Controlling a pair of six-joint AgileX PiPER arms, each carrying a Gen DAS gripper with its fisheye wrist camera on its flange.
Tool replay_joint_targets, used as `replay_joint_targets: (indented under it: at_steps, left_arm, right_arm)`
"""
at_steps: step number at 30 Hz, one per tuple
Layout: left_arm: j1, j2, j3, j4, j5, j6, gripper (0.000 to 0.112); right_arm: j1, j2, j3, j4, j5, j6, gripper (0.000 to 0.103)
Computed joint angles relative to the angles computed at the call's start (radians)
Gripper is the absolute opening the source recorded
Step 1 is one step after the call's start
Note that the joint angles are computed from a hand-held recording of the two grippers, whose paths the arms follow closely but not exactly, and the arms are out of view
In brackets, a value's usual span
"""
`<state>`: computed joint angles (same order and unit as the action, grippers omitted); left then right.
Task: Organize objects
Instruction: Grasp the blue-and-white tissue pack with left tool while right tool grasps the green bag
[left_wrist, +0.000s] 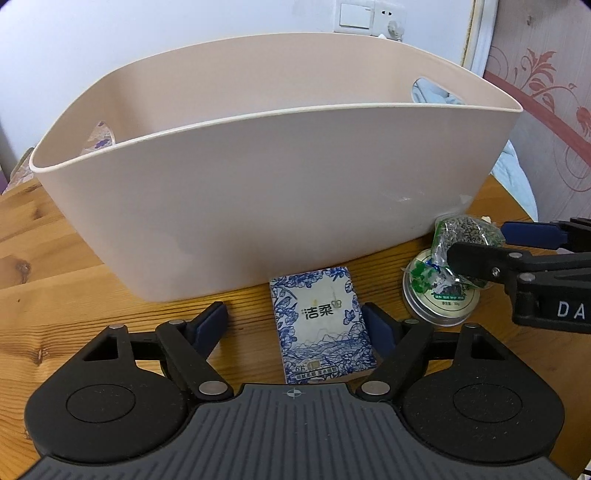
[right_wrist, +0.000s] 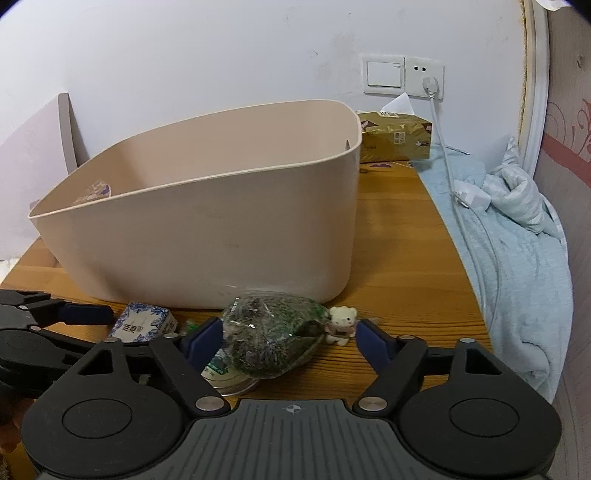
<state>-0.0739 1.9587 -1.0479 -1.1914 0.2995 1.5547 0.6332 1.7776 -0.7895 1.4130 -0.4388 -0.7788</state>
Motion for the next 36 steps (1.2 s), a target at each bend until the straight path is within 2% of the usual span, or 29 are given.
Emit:
replay_joint_targets:
  at_steps: [2,3,4,8,12,15,22,24,27,31,36]
  left_arm:
    - [0.003,-0.002,0.000,-0.001,0.001,0.003,0.074]
    - [0.005,-0.003,0.000,-0.001,0.003,0.003,0.070]
    - [0.008,-0.005,0.000,-0.005,0.008,0.008,0.066]
    - [0.017,-0.012,0.003,-0.009,0.016,0.020,0.056]
    - [0.025,-0.017,0.004,0.005,0.028,0.018,0.050]
    - [0.031,-0.021,0.007,0.015,0.036,0.015,0.049]
    - [0.042,-0.024,0.002,0.045,0.050,-0.011,0.049]
    - [0.040,-0.020,-0.007,0.055,0.052,-0.022,0.048]
    - [0.060,-0.031,0.016,0.033,0.062,0.016,0.048]
    - [0.092,-0.043,0.041,0.006,0.071,0.059,0.048]
    - [0.096,-0.076,0.076,0.001,0.068,0.068,0.048]
  right_arm:
    - [-0.003,-0.002,0.003,-0.031,0.011,0.038,0.069]
    - [-0.005,-0.003,0.003,-0.031,0.015,0.041,0.059]
    - [-0.007,-0.002,0.004,-0.039,0.019,0.049,0.058]
    - [-0.010,-0.003,0.008,-0.072,0.028,0.090,0.041]
    - [-0.019,-0.007,0.013,-0.097,0.048,0.121,0.041]
    - [-0.064,-0.013,0.031,-0.223,0.097,0.269,0.052]
    - [-0.089,-0.005,0.039,-0.361,0.114,0.420,0.052]
    - [-0.094,-0.008,0.047,-0.416,0.121,0.479,0.041]
    - [-0.083,-0.017,0.046,-0.351,0.115,0.423,0.035]
    - [-0.060,-0.033,0.053,-0.275,0.100,0.351,0.033]
    - [-0.035,-0.055,0.080,-0.259,0.075,0.359,0.031]
